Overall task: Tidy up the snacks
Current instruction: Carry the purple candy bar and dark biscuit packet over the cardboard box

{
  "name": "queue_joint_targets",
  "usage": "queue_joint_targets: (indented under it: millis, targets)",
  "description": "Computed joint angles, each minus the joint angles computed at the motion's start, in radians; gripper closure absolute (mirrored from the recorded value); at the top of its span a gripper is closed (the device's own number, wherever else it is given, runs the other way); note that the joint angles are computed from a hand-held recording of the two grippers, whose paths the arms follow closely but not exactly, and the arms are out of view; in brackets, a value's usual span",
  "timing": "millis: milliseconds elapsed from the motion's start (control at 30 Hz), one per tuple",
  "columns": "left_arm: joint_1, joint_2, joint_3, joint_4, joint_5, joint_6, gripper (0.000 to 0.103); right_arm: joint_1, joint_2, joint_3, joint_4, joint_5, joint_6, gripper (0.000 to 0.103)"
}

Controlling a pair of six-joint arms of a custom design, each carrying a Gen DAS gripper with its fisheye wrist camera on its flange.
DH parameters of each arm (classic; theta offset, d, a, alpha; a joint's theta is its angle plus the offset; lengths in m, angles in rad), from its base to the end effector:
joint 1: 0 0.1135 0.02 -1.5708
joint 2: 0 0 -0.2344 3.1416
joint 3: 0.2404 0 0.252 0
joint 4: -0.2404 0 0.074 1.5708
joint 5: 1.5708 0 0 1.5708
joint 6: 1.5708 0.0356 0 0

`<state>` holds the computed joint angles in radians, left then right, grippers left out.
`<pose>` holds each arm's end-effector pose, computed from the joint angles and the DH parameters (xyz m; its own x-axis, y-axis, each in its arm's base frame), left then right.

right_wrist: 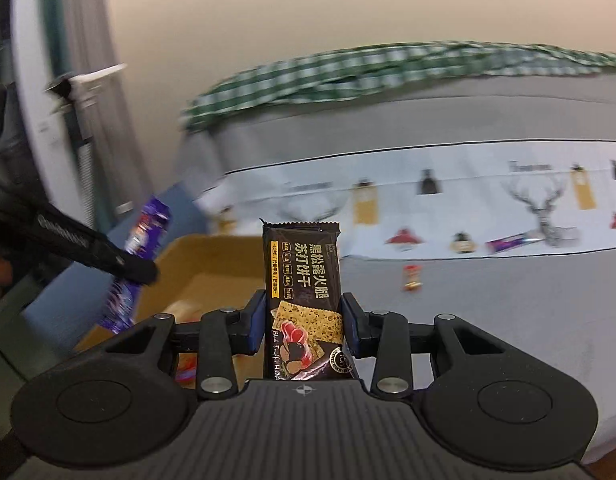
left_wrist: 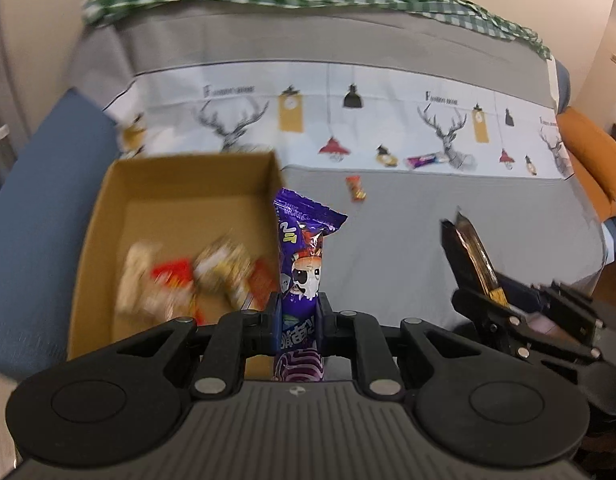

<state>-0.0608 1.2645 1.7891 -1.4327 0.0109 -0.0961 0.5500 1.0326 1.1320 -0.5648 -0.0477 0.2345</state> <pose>0.1981 -0.0125 0.4251 -0.7897 -0.0480 -0.6116 -0.0083 0.9977 -0.0676 0.1998 0.1245 0.3496 -0.5019 -0.0355 -0.8642 -0.4542 0.8611 0.2285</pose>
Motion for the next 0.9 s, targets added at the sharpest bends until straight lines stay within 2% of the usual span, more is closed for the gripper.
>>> queue_joint_targets:
  millis: [167,233,300,433,600,900]
  targets:
    - [-0.002,-0.279,-0.231,-0.042,-0.075,-0.059,0.086,0.300,-0.078,-0.005,-0.102,0.187,0.054,0.063]
    - [-0.013,-0.354,-0.282,-0.061,-0.105,-0.076,0.086,0.397,-0.080,0.007,-0.142,0.256,0.078,0.063]
    - [0.015,-0.400,-0.302,-0.080,-0.087,-0.061,0.086,0.448,-0.072,0.024,-0.157,0.289,0.079,0.063]
    - [0.100,-0.452,-0.302,-0.085,-0.036,-0.020,0.086,0.549,-0.048,0.067,-0.178,0.379,0.073,0.063]
    - [0.075,-0.475,-0.296,-0.084,-0.044,-0.029,0.086,0.626,-0.031,0.098,-0.192,0.453,0.045,0.063]
    - [0.094,-0.480,-0.289,-0.080,-0.033,-0.020,0.086,0.639,-0.016,0.117,-0.201,0.461,0.039,0.063]
